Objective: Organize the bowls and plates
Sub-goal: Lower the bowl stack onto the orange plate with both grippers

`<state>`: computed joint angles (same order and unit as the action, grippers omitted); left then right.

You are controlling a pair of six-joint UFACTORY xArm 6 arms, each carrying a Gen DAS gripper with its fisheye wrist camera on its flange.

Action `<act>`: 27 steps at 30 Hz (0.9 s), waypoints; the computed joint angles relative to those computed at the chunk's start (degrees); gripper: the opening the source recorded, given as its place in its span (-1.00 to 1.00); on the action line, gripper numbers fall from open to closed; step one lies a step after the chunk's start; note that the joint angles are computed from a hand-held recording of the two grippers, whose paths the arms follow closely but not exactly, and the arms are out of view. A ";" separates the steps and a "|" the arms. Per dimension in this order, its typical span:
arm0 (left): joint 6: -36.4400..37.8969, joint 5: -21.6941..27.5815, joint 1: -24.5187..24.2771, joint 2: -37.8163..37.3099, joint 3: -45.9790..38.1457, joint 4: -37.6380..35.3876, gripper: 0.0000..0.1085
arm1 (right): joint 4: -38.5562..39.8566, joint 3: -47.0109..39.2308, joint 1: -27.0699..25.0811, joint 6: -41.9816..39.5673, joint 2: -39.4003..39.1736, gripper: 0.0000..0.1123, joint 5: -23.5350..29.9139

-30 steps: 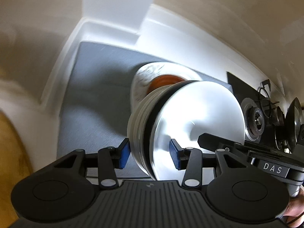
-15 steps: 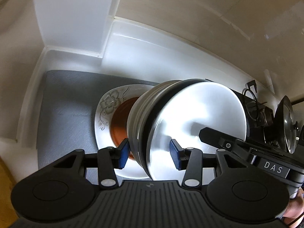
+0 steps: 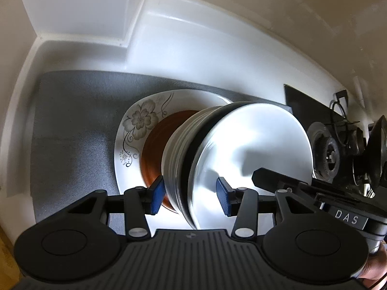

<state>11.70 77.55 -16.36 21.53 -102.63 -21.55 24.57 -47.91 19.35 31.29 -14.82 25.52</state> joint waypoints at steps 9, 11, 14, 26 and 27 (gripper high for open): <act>-1.15 -0.04 0.02 4.29 -1.44 0.18 -0.11 | 3.78 -1.12 -0.16 -2.42 4.90 -0.19 -0.75; -1.48 -0.36 -0.13 4.91 -1.21 0.09 -0.11 | 4.35 -1.27 -0.22 -2.60 5.89 -0.19 -0.88; -0.31 -2.88 -0.53 3.99 1.08 -0.19 -0.11 | 3.75 -0.73 -0.01 -1.86 6.70 -0.18 -2.23; 7.07 -16.74 -2.11 -3.53 14.36 -2.15 0.00 | -9.76 -0.47 1.50 5.47 7.82 -0.15 -4.37; 7.52 -18.09 -2.06 -4.36 15.72 -2.70 0.00 | -11.05 -0.41 1.70 7.02 7.92 -0.14 -4.89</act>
<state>19.22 59.46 -18.42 17.16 -86.91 -24.25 13.52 -48.32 21.05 38.31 -6.90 20.63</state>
